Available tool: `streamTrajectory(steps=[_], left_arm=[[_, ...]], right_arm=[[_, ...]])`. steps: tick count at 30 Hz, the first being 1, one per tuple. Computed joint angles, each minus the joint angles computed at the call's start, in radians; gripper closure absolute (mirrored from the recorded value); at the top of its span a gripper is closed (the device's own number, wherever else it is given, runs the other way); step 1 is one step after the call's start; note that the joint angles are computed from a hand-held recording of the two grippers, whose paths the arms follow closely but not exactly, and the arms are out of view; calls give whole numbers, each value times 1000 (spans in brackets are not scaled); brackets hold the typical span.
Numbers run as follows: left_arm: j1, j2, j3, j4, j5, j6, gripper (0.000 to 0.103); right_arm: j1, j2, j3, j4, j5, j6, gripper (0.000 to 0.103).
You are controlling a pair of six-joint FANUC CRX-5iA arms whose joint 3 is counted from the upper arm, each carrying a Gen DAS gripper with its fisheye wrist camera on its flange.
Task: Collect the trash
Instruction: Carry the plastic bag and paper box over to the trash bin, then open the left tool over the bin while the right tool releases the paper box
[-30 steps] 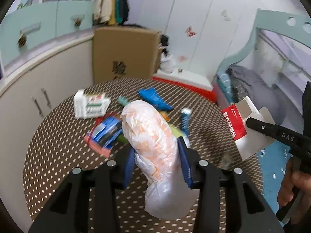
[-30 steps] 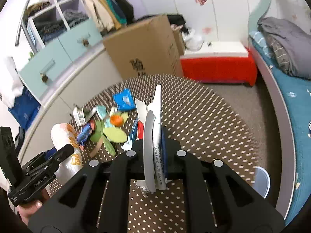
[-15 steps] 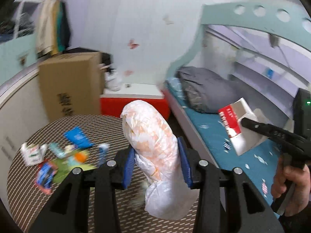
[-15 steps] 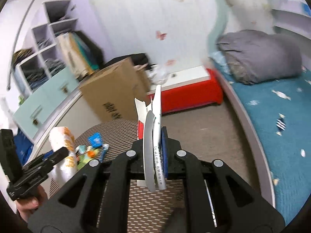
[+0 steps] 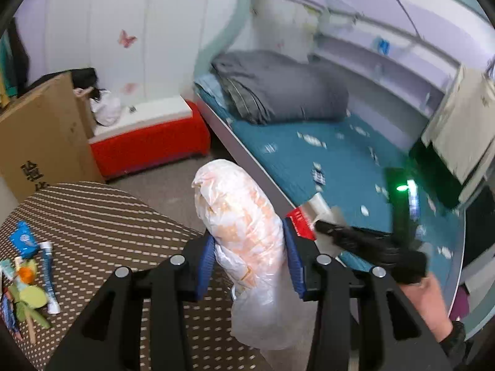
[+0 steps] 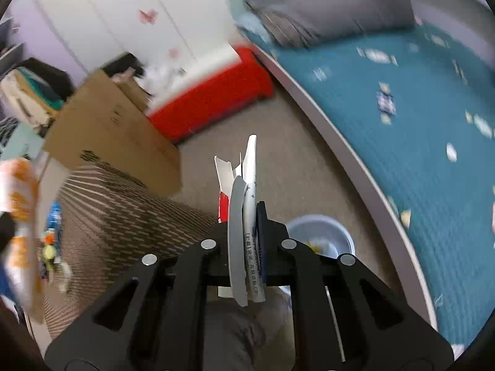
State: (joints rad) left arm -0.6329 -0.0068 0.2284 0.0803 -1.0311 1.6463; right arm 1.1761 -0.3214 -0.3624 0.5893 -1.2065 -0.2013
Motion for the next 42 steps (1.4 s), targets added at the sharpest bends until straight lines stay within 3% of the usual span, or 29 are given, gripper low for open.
streamTrajectory(steps=[3,4,5,6,7,11,18,19,20,22,28,42], left_arm=[[-25,66,42,-2,-28,-14,62],[-29,80,47,3,-35,-21,62],[-36,107,64,7,-50,-28,62],[-40,122,73,8,-60,-33,62],[-47,150,92,7,-76,-38,62],[-63,228,138,15,-113,-60,62],[-93,363,238,57,-176,-113,57],[-96,379,253,59,-183,-125,45],[-101,387,262,44,-180,-123,25],[-113,379,262,-4,-156,-90,11],[-103,334,244,-31,-155,-54,10],[-48,44,55,-91,-9,3,10]], right_arm=[[-56,-1,-51,-95,79,12,89],[-73,0,-61,-128,98,20,84],[-95,-1,-77,-165,120,24,75],[-102,-10,-97,-174,138,8,44],[-101,-24,-125,-162,148,-31,32],[-65,-85,-186,-88,128,-159,32],[40,-182,-208,54,-49,-313,26],[57,-192,-209,70,-72,-325,24],[77,-193,-203,89,-97,-339,23],[101,-197,-192,113,-129,-343,18],[135,-180,-156,149,-156,-342,7],[207,-21,41,238,-245,-258,6]])
